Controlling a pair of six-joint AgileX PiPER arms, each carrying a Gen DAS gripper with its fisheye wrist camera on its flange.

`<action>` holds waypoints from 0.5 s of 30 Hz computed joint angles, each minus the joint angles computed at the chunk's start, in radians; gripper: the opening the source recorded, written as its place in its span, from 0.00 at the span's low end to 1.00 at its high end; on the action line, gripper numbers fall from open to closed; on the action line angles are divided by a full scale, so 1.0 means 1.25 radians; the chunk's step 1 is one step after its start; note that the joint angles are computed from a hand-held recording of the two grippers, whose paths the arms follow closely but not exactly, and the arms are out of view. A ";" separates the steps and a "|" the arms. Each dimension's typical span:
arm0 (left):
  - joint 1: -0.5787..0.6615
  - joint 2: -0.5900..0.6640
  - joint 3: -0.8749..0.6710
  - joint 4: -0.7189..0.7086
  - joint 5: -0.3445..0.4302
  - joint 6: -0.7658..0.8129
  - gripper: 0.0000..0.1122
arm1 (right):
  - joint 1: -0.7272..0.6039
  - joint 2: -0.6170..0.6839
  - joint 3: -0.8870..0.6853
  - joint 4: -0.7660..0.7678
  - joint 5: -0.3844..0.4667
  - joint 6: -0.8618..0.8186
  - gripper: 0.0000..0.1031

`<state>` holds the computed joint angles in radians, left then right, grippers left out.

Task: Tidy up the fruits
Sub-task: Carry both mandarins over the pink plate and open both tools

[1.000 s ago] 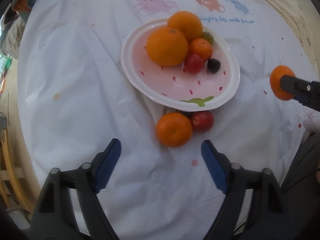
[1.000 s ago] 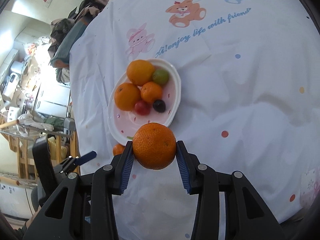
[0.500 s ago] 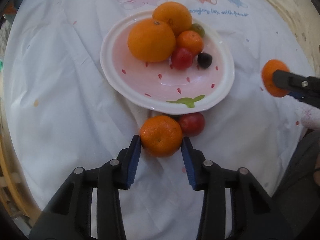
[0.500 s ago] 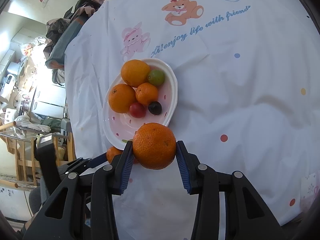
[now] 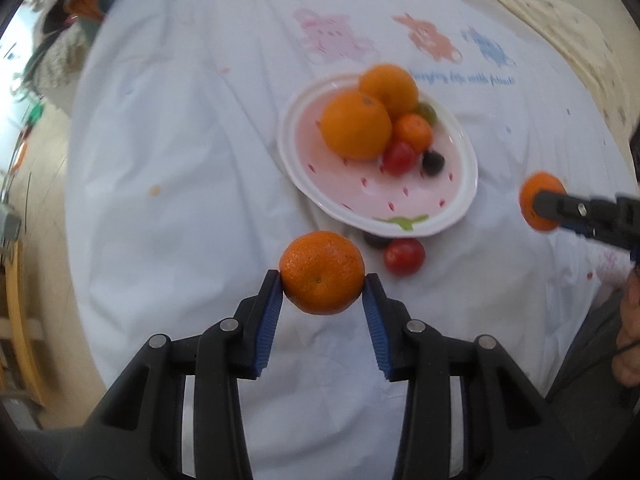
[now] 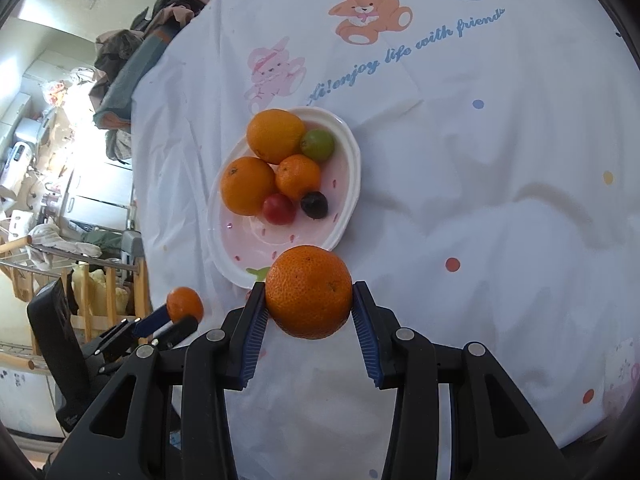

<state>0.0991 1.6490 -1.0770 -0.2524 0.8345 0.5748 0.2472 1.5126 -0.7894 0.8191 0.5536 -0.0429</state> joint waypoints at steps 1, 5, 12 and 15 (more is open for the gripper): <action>0.005 -0.002 -0.006 -0.003 0.001 -0.005 0.33 | 0.001 -0.012 0.007 0.009 -0.005 -0.007 0.43; 0.015 -0.012 -0.041 -0.005 0.003 -0.017 0.33 | -0.001 -0.058 0.024 0.027 -0.029 -0.024 0.43; 0.009 0.013 -0.147 -0.003 0.006 -0.023 0.33 | -0.030 -0.114 0.029 0.095 -0.109 -0.100 0.43; -0.004 0.040 -0.200 0.005 0.015 -0.028 0.33 | -0.049 -0.082 -0.003 0.112 -0.103 -0.136 0.43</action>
